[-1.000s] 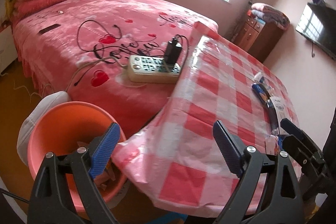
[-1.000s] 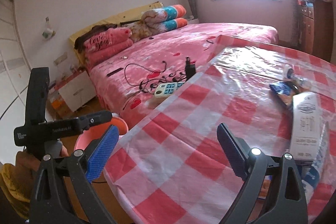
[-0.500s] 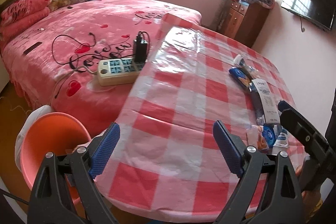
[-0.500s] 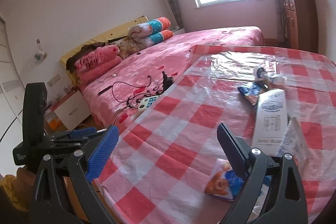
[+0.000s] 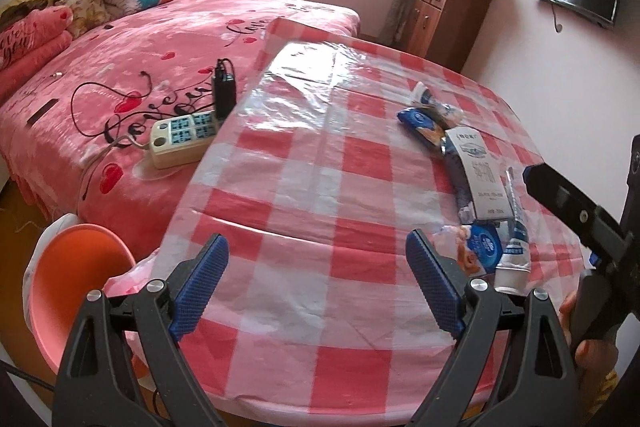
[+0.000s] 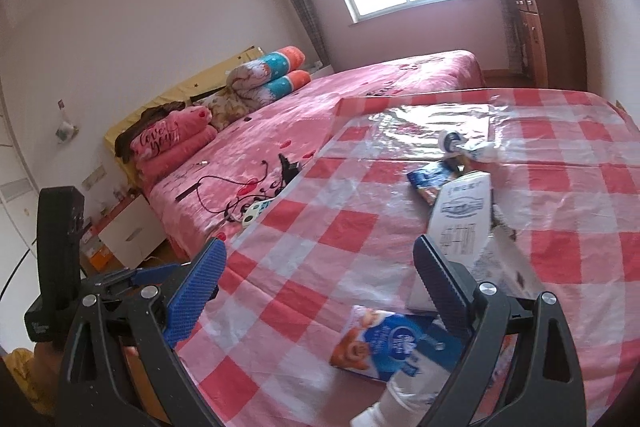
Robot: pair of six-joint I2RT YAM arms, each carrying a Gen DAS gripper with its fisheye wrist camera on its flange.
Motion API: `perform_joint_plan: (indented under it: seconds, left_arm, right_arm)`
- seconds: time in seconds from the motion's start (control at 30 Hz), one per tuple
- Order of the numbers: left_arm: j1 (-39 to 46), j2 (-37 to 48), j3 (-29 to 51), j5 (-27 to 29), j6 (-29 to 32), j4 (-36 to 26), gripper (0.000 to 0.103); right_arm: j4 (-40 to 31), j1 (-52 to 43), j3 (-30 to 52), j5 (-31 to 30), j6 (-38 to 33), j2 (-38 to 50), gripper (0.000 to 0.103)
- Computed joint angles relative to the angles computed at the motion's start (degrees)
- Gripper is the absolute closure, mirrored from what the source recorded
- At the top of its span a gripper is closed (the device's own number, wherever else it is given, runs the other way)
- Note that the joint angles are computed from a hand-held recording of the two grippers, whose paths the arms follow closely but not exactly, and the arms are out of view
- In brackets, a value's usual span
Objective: Collect trash
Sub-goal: 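Swing both tools back toward the remaining trash on the table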
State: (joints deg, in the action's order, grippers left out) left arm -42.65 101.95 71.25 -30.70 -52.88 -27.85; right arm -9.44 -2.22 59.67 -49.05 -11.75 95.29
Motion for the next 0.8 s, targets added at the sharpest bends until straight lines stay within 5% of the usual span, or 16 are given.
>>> perform_joint_plan:
  seconds: [0.47,0.8]
  left_arm:
    - [-3.2,8.3,11.2,2.0,3.8,-3.0,0.012]
    - [-6.6,18.1,26.1,2.8,10.9,-8.9,0.012]
  right_arm:
    - [-1.0,-8.4,7.9,-2.3,4.2,7.6,0.009]
    - [-6.2,-15.4,20.0,-1.9,8.4,18.5,0.009]
